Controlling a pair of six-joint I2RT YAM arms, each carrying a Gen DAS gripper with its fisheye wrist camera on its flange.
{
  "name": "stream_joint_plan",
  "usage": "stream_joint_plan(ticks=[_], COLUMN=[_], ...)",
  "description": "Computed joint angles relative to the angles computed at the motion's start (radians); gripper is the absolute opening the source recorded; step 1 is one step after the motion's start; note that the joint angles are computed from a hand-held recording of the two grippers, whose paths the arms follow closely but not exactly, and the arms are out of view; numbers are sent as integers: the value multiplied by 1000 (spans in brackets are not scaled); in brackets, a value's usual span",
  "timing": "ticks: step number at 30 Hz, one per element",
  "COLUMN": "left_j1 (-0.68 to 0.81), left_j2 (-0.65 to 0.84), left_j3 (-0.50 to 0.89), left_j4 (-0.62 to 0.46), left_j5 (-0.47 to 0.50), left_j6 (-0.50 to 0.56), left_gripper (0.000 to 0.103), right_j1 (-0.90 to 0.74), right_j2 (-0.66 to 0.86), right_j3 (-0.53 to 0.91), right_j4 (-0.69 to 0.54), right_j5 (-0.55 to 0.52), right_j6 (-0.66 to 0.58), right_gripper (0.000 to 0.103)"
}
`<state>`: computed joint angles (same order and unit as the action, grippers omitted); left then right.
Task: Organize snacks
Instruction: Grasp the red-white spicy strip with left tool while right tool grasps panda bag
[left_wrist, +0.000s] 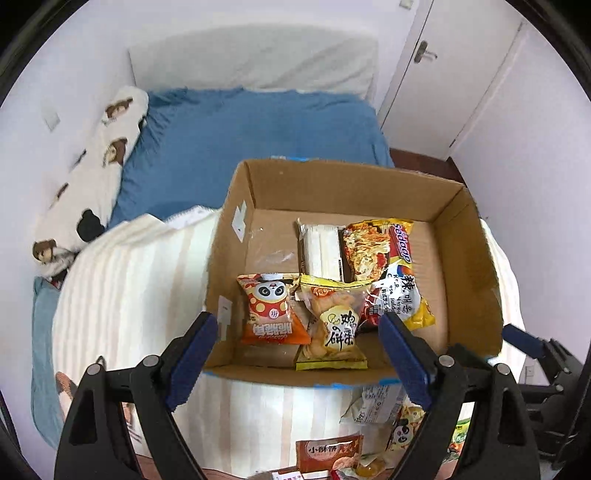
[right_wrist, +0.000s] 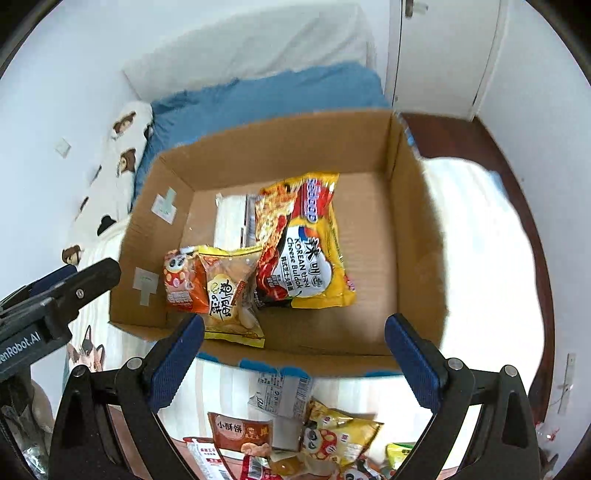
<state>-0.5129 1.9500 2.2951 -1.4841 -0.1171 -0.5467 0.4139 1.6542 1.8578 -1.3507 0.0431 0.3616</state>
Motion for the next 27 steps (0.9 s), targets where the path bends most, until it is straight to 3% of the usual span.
stream_joint_plan(ticks=[9, 17, 22, 27], left_j1=[-109, -206, -304, -357], left_j2=[-196, -292, -363, -478], left_j3=[-144, -194, -313, -641], left_j4=[22, 0, -20, 58], left_j5=[-132, -169, -207, -116], left_j6=[-50, -141, -240, -373], left_gripper=[89, 89, 89, 89], right_j1=[80, 156, 127, -32], right_j2=[-180, -299, -450, -646], right_j3=[-46, -42, -206, -504], right_j4=[-23, -95, -108, -99], right_j5=[82, 80, 17, -114], right_j6=[38, 108, 152, 161], right_gripper=[100, 100, 100, 100])
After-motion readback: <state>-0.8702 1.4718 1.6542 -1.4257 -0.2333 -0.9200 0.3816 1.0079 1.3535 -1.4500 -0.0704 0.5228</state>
